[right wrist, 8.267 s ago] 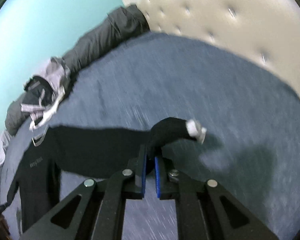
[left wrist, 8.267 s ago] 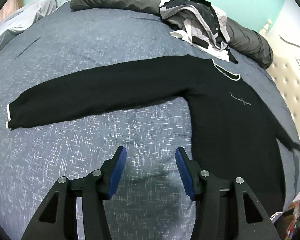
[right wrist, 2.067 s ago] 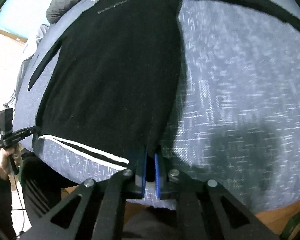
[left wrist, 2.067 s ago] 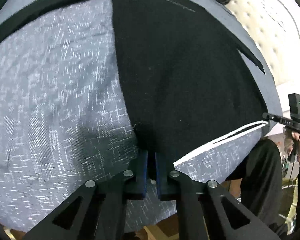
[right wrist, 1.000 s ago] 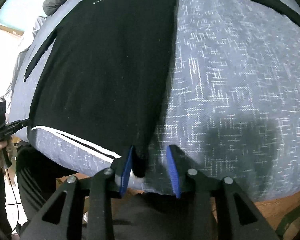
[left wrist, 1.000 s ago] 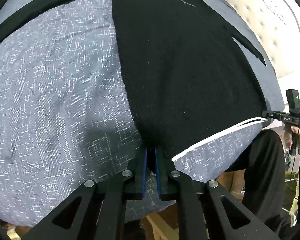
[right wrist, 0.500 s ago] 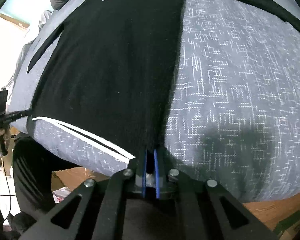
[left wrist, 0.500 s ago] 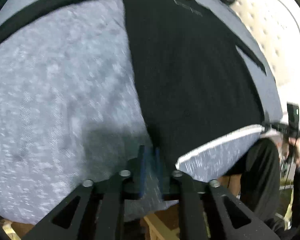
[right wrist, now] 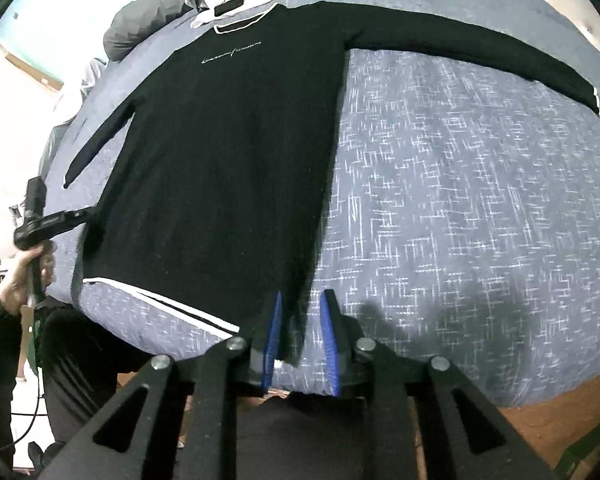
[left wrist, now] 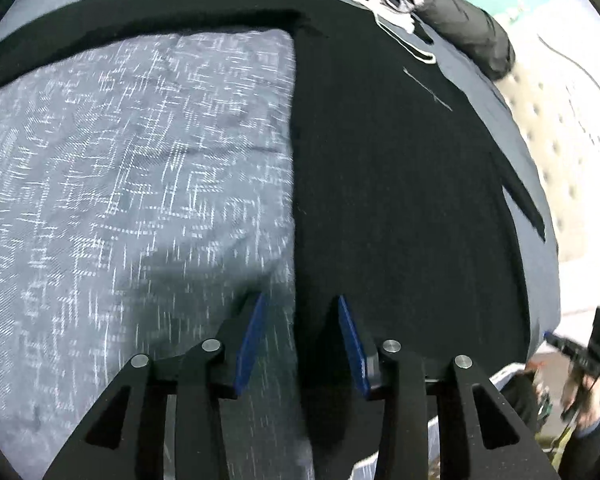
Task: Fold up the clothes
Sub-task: 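Pull the hem with both grippers to stretch the sweater body lengthwise, then release the hem with both grippers and lift them away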
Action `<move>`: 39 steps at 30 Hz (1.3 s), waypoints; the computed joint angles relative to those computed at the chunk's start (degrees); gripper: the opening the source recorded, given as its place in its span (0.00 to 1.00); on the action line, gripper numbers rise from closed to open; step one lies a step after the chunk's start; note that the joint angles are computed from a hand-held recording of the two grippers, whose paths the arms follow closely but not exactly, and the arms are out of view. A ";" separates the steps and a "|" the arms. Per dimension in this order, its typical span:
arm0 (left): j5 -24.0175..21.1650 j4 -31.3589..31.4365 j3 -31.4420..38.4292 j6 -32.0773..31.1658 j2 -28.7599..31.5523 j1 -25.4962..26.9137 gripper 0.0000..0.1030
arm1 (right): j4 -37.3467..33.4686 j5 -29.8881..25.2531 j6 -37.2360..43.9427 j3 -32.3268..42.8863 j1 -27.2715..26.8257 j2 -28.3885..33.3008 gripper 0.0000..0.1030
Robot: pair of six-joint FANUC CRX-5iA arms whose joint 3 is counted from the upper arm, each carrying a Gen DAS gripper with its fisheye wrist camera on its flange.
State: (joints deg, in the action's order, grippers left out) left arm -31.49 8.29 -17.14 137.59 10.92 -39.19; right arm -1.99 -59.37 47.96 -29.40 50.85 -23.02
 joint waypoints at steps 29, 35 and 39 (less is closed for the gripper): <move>-8.74 -24.32 9.21 23.28 -1.50 -4.96 0.22 | 2.17 2.46 -0.68 1.71 -3.01 3.56 0.25; -9.23 -28.30 14.52 26.73 3.02 -5.84 0.47 | 1.03 8.57 -0.19 0.97 -8.36 3.12 0.29; -11.45 -33.18 17.18 31.60 4.80 -7.35 0.59 | 3.05 11.47 -1.23 0.34 -13.72 3.31 0.34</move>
State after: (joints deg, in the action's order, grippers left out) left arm -42.95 -24.89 0.04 169.20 15.72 -46.54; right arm 1.06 -47.89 46.73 -29.07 37.13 -19.71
